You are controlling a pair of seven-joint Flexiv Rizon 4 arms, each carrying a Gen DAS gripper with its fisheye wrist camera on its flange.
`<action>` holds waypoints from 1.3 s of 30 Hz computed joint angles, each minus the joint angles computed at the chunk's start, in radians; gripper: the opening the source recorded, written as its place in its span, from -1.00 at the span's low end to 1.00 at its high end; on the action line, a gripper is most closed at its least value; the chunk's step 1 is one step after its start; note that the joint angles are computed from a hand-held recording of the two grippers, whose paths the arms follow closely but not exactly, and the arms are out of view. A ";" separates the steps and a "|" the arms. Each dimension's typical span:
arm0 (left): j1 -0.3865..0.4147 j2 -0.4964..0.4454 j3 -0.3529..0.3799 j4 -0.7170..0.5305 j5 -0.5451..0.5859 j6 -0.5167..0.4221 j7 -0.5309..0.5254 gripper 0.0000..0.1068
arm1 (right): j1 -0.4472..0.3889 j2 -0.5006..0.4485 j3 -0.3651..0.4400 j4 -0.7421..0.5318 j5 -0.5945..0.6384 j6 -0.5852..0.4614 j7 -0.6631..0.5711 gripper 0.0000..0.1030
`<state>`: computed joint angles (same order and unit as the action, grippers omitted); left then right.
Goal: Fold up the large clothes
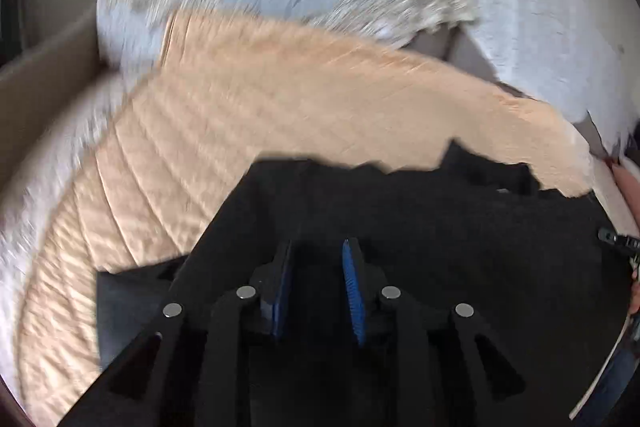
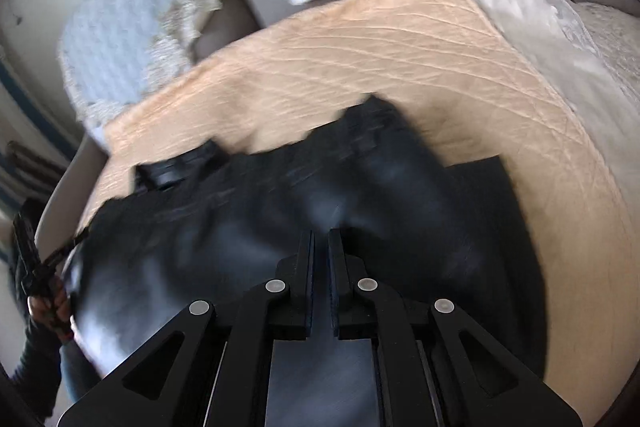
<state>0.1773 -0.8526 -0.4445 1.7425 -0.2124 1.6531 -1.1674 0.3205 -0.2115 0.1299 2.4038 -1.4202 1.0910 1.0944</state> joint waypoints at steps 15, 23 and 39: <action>0.019 0.042 -0.054 0.011 0.057 0.053 -0.043 -0.48 | 0.072 -0.007 0.013 -0.102 0.126 -0.169 -0.218 -0.78; -0.002 -0.064 -0.033 -0.106 -0.098 -0.072 -0.039 -0.67 | -0.047 -0.007 -0.059 0.013 -0.161 -0.003 0.178 -1.00; 0.002 0.031 -0.013 0.000 -0.077 -0.005 -0.028 -0.57 | 0.106 0.042 0.083 -0.058 0.317 -0.282 -0.166 -0.47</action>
